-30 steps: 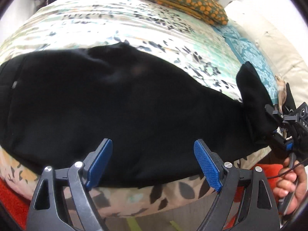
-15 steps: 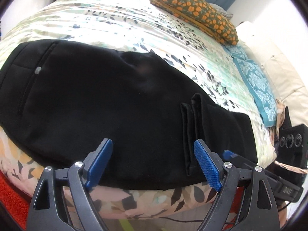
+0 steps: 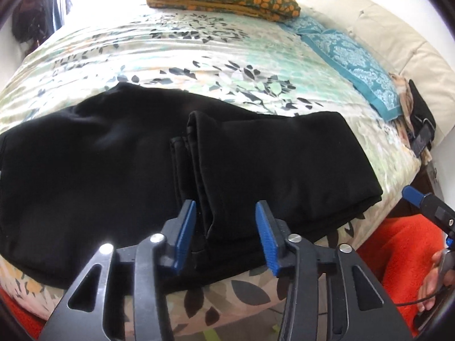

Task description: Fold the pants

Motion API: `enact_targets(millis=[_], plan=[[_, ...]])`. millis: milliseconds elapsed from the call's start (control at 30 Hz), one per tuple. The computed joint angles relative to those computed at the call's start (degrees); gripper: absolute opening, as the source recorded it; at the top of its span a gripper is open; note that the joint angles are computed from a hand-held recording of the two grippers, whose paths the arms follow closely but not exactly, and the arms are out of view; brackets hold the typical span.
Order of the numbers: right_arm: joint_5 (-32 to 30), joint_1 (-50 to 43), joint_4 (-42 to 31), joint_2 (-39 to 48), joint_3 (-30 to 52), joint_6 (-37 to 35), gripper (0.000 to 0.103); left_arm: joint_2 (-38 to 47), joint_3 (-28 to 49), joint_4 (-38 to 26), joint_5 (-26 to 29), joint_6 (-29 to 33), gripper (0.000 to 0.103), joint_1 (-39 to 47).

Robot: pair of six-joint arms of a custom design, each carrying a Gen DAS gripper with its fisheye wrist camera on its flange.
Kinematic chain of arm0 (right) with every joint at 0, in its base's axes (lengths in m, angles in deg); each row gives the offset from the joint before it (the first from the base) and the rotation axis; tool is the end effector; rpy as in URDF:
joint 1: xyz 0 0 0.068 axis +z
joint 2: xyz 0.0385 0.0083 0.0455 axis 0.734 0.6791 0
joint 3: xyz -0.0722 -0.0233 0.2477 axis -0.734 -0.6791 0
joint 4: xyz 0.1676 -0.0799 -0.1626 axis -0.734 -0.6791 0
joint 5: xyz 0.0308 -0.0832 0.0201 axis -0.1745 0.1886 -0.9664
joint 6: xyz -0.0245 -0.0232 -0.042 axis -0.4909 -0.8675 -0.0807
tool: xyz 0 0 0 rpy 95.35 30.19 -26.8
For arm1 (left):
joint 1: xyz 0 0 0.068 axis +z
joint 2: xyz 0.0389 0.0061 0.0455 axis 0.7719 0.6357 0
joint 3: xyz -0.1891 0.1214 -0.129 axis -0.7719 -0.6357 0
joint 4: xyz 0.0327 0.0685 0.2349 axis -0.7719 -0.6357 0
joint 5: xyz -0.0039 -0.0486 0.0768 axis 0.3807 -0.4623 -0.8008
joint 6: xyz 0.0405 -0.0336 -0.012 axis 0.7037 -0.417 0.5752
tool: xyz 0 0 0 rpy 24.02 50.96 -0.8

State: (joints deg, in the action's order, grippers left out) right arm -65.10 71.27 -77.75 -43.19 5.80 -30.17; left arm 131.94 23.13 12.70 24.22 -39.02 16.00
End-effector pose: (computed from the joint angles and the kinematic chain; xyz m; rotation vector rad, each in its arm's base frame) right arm 0.1316 0.0542 0.2202 0.4622 2.3261 0.4523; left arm 0.2900 -0.2056 0.2195 0.6380 2.5835 -0.4449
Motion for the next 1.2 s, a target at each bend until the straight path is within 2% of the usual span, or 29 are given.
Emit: enact_targets(millis=[67, 133, 167, 200, 300, 400, 500, 633, 700, 767, 833, 900, 933, 967, 1000, 1033, 1067, 1133, 1200], plan=[[-1.5, -2.6, -1.2, 0.4, 1.8, -2.7, 0.085, -0.8, -1.2, 0.7, -1.0, -0.1, 0.042, -0.6], [-0.4, -0.4, -1.9, -0.2, 1.8, -1.2, 0.085, -1.2, -1.7, 0.6, -1.3, 0.4, 0.032, -0.9], [-0.8, -0.4, -1.9, -0.6, 1.4, -0.7, 0.085, -1.2, -1.8, 0.5, -1.5, 0.8, 0.021, -1.1], [-1.2, -0.5, -1.8, -1.0, 1.0, -0.2, 0.085, -0.7, -1.5, 0.5, -2.0, 0.9, 0.015, -1.5], [-2.1, -1.9, -0.7, -0.9, 0.4, -0.3, 0.085, 0.2, -0.8, 0.5, -1.2, 0.0, 0.005, -1.3], [-0.2, -2.1, -2.0, -2.0, 0.8, -0.2, 0.085, -2.3, -1.3, -0.4, -0.5, -0.8, 0.005, -0.7], [2.6, -3.0, -5.0, -4.1, 1.4, -0.3, 0.085, -6.4, -3.7, -1.2, -1.8, 1.7, 0.004, -0.1], [5.6, -5.7, -8.3, -1.7, 3.1, -2.7, 0.085, -4.5, -6.2, -1.1, -2.9, 1.0, 0.001, 2.5], [5.4, -7.5, -6.7, 2.3, 3.9, -5.9, 0.085, -3.1, -6.8, -0.4, -2.5, 0.4, 0.001, 3.3], [5.5, -7.4, -4.2, 9.8, 5.4, -10.5, 0.085, -2.7, -7.1, -0.3, -3.2, 0.8, 0.002, 2.8], [4.4, -7.2, -1.2, 15.1, 5.3, -12.6, 0.074, -3.3, -6.5, -1.2, -3.2, 0.3, 0.002, 2.9], [-0.3, -7.9, 2.8, 15.1, 3.4, -13.0, 0.074, -5.4, -5.8, -1.1, -2.6, 0.0, 0.004, 3.4], [-1.5, -7.3, 4.1, 14.3, 2.7, -13.0, 0.074, -6.6, -5.6, -0.6, -2.4, 0.2, 0.008, 3.2], [-1.3, -6.2, 4.7, 13.9, 2.5, -13.1, 0.074, -7.4, -5.4, 0.2, -1.0, 0.8, 0.024, 3.2], [-0.3, -4.8, 4.8, 14.0, 2.5, -12.9, 0.074, -7.5, -4.6, 0.6, 0.9, 1.4, 0.048, 3.1], [0.1, -4.0, 4.8, 14.1, 2.5, -12.6, 0.074, -6.9, -3.7, 0.7, 1.4, 1.7, 0.057, 2.5], [-0.1, -4.0, 4.9, 14.1, 2.2, -12.3, 0.074, -5.8, -2.7, 0.7, 1.3, 1.9, 0.058, 1.6], [-0.9, -4.6, 4.9, 13.4, 1.5, -11.0, 0.074, -2.0, 0.1, -0.7, 1.2, 1.9, 0.054, 0.5], [-1.4, -6.1, 4.5, 12.0, 1.0, -10.5, 0.074, 2.1, 2.6, -2.2, 0.9, 1.2, 0.024, -0.1]])
